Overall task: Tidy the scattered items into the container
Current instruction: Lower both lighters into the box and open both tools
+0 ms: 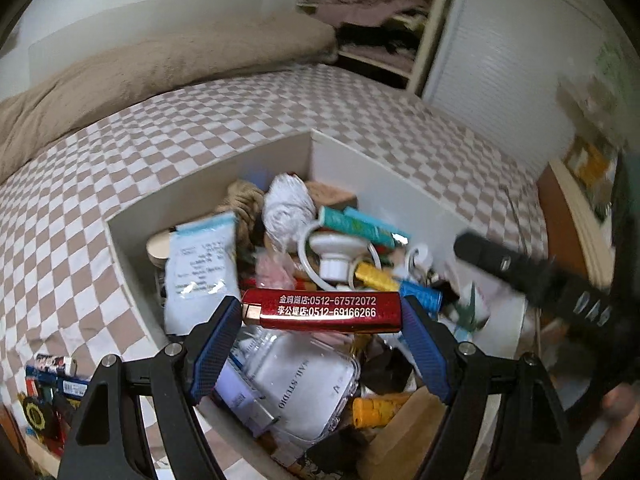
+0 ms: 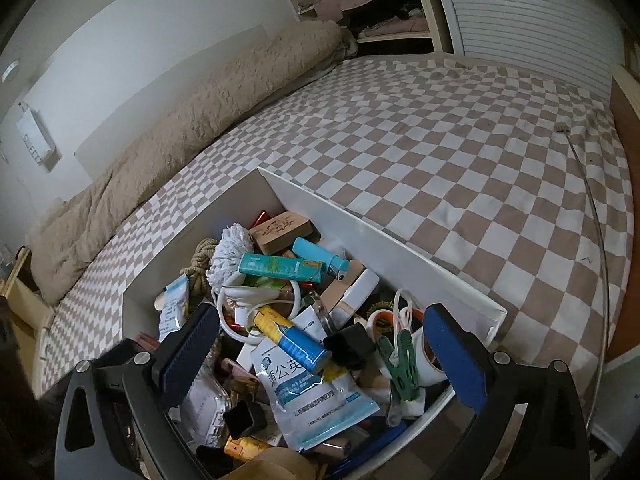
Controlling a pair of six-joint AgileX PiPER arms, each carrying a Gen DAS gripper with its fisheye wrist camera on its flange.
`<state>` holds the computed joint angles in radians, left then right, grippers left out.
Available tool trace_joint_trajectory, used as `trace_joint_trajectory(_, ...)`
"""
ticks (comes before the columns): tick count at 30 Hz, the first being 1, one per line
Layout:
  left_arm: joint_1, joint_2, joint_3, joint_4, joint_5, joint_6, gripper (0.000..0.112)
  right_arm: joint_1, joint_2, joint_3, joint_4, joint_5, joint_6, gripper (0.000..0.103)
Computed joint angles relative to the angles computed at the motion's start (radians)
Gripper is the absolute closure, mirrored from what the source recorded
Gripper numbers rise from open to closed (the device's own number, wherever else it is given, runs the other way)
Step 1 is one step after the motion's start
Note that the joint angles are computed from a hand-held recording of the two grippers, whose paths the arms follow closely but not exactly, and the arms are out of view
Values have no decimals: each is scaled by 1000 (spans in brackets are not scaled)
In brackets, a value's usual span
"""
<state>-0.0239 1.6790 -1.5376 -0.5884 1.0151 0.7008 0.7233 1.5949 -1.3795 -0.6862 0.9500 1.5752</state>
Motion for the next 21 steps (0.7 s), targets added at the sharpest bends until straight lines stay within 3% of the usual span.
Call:
trace_joint_trajectory(17, -41, -19, 76, -90, -15, 171, 32, 14, -6, -7, -21, 2, 5, 1)
trace_joint_trajectory(19, -53, -29, 90, -76, -41, 172, 24, 14, -5, -8, -18, 1, 1, 1)
trace_joint_trajectory(20, -59, -37, 96, -59, -58, 163, 10, 15, -6, -9, -18, 1, -2, 1)
trace_joint_trajectory(21, -54, -48, 107, -66, -70, 170, 9, 16, -6, -10, -18, 2, -5, 2)
